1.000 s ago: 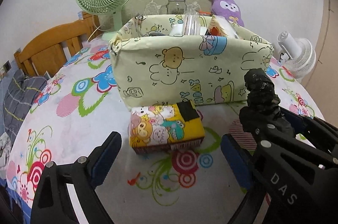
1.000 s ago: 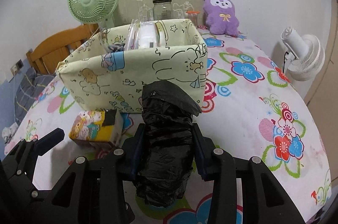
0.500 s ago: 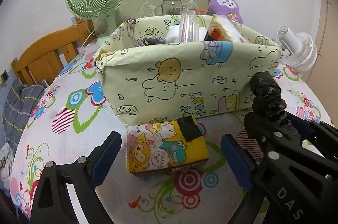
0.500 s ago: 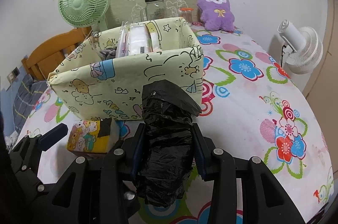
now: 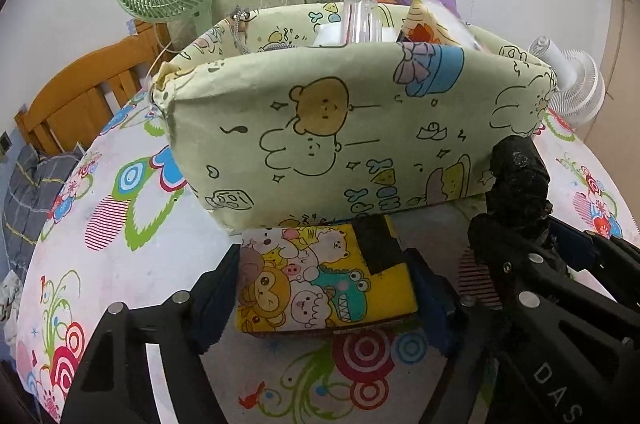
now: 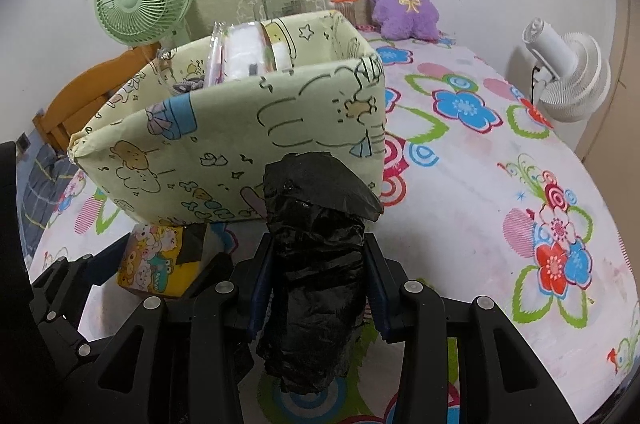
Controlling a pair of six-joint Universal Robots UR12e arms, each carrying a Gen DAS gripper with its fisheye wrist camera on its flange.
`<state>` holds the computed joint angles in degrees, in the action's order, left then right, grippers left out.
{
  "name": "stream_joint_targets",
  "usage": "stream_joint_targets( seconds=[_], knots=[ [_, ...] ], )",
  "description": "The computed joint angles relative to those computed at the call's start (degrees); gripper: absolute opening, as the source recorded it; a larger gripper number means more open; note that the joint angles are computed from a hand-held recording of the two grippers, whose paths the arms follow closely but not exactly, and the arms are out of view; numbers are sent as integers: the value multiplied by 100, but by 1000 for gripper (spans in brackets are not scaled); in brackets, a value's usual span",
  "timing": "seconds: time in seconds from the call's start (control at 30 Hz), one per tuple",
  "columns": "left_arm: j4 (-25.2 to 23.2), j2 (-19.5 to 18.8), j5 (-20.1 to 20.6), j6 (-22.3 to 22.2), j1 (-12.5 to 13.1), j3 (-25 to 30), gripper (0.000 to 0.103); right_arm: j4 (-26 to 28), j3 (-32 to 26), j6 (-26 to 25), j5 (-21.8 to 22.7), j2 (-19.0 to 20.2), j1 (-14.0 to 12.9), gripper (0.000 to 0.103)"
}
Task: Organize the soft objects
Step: 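Close the left tool on the yellow box while the right tool grasps the black bag, then lift and carry the yellow box with the left tool and black bag with the right over the basket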
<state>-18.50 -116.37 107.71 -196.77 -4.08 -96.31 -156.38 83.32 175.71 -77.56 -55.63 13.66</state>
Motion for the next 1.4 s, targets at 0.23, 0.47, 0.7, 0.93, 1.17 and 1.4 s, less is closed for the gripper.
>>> stream_joint_targets(
  seconds=[0.23, 0.47, 0.7, 0.93, 1.17, 1.4],
  knots=[
    [36, 52, 45, -35, -24, -84, 74, -25, 59, -64, 73, -33, -6, 44],
    [103, 151, -4, -174, -32, -208, 74, -105, 195, -142, 129, -129, -4, 44],
    [284, 296, 27, -257, -79, -384, 74, -285, 380, -183, 160, -266, -12, 44],
    [480, 427, 87, -318, -150, -519, 74, -522, 560, -182, 198, -415, -33, 44],
    [693, 555, 200, -395, -231, -616, 74, -783, 707, -225, 254, -562, -58, 44],
    [810, 663, 309, -433, -288, -679, 74, -927, 808, -266, 369, -691, -89, 44]
  ],
)
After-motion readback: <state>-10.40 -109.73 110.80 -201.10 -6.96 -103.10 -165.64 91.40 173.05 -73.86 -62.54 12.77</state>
